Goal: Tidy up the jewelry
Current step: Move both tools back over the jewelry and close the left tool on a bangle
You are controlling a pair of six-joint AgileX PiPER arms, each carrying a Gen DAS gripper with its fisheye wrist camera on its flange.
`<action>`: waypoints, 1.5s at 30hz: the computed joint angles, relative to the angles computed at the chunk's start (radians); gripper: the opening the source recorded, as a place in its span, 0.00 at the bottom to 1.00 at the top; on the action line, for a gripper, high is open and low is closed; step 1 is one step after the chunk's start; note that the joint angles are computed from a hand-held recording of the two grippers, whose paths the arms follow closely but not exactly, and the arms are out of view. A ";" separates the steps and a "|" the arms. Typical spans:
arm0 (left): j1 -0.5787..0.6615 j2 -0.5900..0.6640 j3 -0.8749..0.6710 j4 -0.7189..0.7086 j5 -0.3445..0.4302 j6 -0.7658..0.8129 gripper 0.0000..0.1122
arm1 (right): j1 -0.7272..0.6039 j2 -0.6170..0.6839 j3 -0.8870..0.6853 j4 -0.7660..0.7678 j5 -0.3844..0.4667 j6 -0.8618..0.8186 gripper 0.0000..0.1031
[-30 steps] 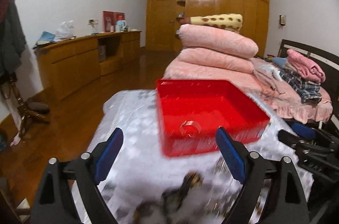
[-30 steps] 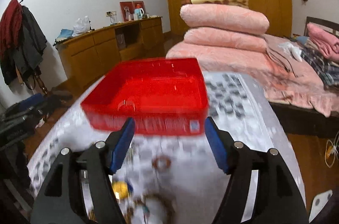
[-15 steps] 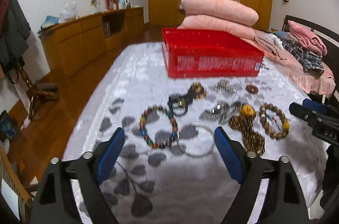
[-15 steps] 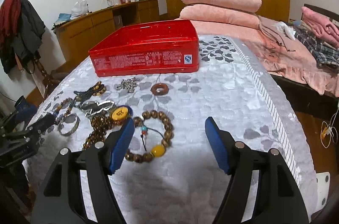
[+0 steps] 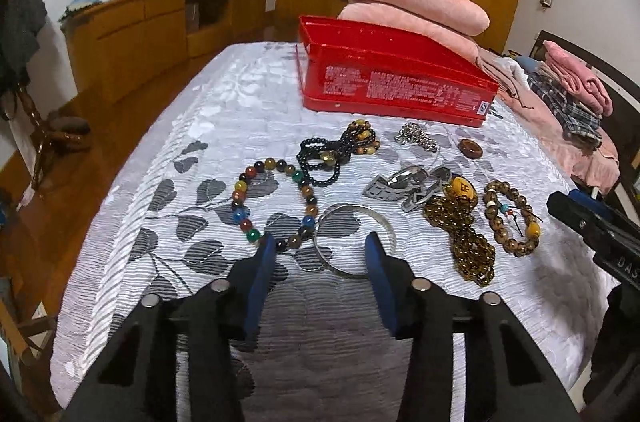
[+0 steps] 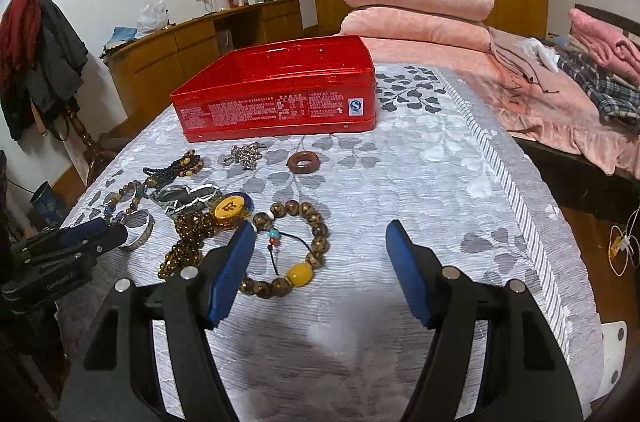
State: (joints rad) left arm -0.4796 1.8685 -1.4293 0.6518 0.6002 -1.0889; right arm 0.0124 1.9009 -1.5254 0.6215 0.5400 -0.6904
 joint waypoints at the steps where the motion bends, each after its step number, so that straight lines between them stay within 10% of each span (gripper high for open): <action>1: 0.001 0.005 -0.006 -0.006 0.004 0.008 0.37 | 0.000 0.003 -0.001 0.000 0.001 0.001 0.64; 14: 0.045 0.001 -0.002 -0.127 -0.031 0.110 0.07 | 0.006 0.042 -0.043 -0.027 0.029 0.028 0.64; 41: 0.034 0.004 0.002 -0.090 -0.033 0.105 0.05 | 0.048 0.101 -0.143 -0.224 0.113 0.205 0.64; 45: 0.037 0.005 0.005 -0.086 -0.045 0.101 0.05 | 0.063 0.131 -0.187 -0.314 0.145 0.285 0.46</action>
State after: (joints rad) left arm -0.4430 1.8737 -1.4239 0.5662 0.5555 -0.9879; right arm 0.0754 2.0321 -1.7122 0.3079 0.6854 -0.4050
